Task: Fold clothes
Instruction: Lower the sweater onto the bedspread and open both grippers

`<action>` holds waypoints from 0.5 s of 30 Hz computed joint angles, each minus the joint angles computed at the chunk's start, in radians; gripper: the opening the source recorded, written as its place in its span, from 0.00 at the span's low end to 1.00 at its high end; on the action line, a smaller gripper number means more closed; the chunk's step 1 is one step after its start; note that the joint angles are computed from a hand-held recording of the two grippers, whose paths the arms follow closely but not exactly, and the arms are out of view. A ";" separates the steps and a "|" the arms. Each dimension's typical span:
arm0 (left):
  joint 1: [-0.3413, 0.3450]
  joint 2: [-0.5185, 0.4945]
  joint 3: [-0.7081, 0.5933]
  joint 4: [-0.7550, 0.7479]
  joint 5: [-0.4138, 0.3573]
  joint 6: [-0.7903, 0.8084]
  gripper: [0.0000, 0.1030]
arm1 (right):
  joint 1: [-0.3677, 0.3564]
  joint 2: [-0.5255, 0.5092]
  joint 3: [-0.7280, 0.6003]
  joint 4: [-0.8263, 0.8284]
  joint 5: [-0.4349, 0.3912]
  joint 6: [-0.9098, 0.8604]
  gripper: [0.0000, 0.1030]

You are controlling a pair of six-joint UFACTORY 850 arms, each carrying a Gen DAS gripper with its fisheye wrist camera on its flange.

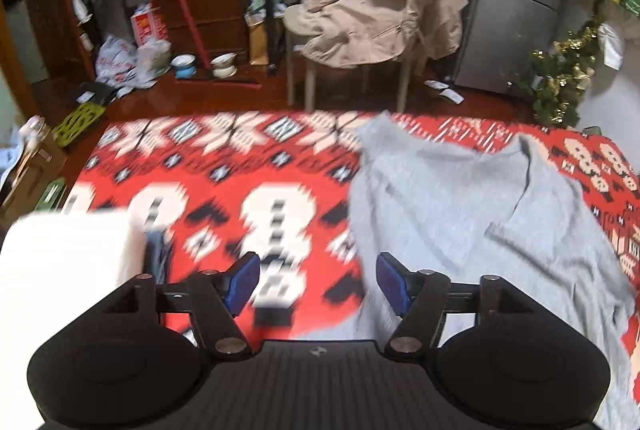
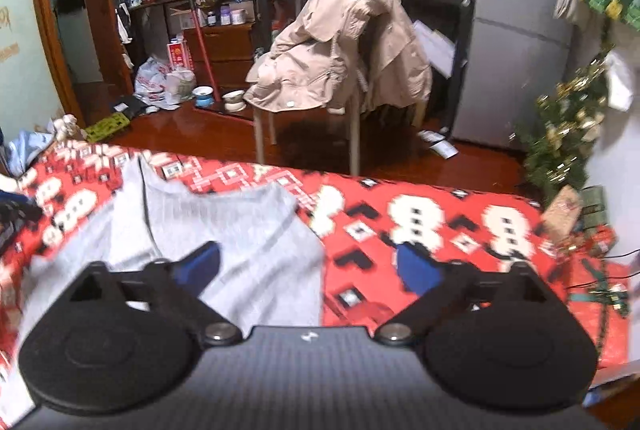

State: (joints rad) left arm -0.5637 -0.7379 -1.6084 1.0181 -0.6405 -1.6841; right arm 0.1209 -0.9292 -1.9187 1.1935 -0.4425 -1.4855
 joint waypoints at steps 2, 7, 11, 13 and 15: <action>-0.018 0.030 0.064 0.075 -0.004 -0.098 0.73 | -0.017 0.078 0.148 0.177 0.036 -0.187 0.99; -0.039 0.090 0.195 0.257 0.043 -0.319 0.79 | -0.055 0.182 0.374 0.491 0.031 -0.499 0.99; -0.039 0.122 0.274 0.442 0.123 -0.510 0.86 | -0.083 0.215 0.483 0.656 -0.019 -0.666 0.99; -0.041 0.126 0.295 0.502 0.139 -0.567 0.89 | -0.095 0.223 0.515 0.650 -0.034 -0.659 0.99; -0.047 0.123 0.309 0.545 0.139 -0.630 0.89 | -0.100 0.231 0.546 0.693 -0.029 -0.696 0.99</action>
State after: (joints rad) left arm -0.6107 -0.6144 -1.2997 1.5627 -0.5016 -2.3142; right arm 0.0211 -0.6983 -1.3728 1.8861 -0.4718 -2.1818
